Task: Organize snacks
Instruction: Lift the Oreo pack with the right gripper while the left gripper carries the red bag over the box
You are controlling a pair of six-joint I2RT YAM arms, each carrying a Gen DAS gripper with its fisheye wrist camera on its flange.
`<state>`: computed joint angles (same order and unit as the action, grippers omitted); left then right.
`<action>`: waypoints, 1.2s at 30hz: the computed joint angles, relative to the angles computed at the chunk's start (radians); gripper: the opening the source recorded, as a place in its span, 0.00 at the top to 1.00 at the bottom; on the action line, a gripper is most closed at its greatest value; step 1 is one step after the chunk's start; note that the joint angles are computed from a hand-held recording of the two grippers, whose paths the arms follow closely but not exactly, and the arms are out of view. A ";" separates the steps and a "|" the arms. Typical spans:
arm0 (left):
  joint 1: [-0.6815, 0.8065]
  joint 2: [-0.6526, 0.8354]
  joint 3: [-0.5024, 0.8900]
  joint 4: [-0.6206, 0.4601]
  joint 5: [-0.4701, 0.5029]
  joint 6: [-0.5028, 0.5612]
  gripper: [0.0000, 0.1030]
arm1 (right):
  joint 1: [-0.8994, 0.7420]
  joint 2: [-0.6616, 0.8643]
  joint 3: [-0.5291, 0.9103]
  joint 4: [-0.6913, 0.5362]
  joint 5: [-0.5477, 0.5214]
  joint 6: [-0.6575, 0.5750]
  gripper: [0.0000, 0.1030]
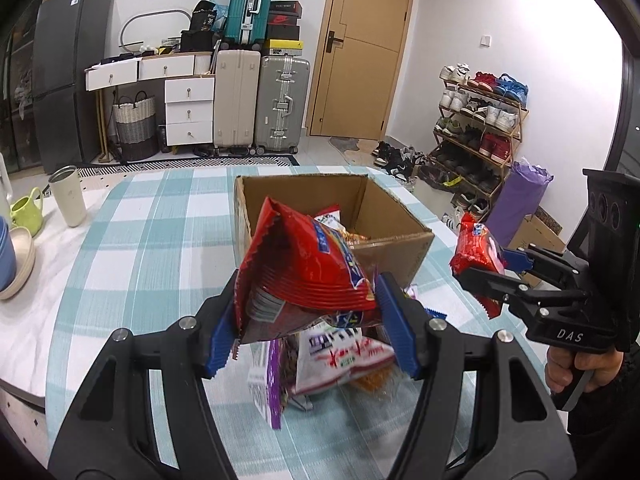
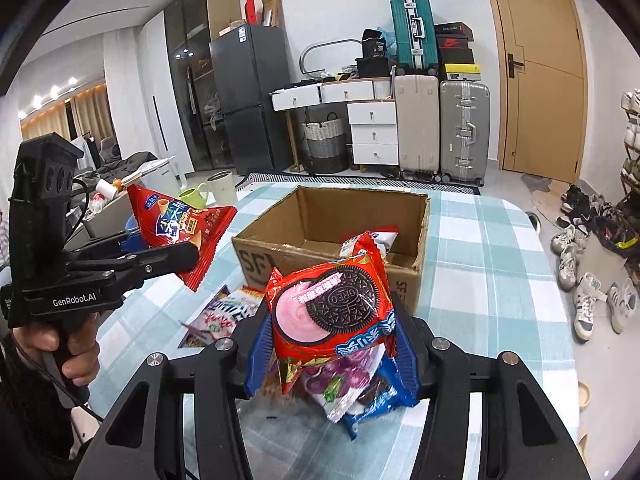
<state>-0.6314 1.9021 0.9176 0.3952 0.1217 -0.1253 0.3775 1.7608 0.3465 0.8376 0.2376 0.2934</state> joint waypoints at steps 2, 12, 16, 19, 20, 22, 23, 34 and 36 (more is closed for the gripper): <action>0.003 0.023 0.043 -0.020 0.002 0.002 0.40 | -0.013 0.003 0.009 -0.004 -0.010 -0.004 0.49; 0.014 0.181 0.303 -0.138 0.015 0.025 0.40 | -0.106 0.048 0.083 -0.023 -0.088 -0.029 0.49; 0.012 0.237 0.394 -0.176 0.011 0.034 0.40 | -0.129 0.067 0.118 -0.042 -0.109 -0.040 0.49; 0.013 0.275 0.465 -0.207 0.005 0.038 0.40 | -0.145 0.082 0.143 -0.051 -0.123 -0.053 0.49; 0.015 0.289 0.491 -0.221 0.007 0.036 0.40 | -0.146 0.083 0.146 -0.054 -0.124 -0.053 0.49; 0.018 0.316 0.539 -0.244 0.006 0.036 0.40 | -0.148 0.084 0.152 -0.060 -0.123 -0.051 0.49; 0.020 0.329 0.559 -0.253 0.007 0.038 0.40 | -0.158 0.097 0.166 -0.061 -0.131 -0.057 0.49; 0.049 0.481 0.785 -0.348 0.019 0.045 0.40 | -0.201 0.195 0.334 -0.156 -0.160 -0.093 0.49; 0.052 0.514 0.837 -0.374 0.016 0.050 0.40 | -0.204 0.216 0.362 -0.167 -0.166 -0.100 0.49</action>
<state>-0.5799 2.4160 1.7544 0.0217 0.1380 -0.0752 0.1732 1.9770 0.7090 0.6705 0.0713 0.1930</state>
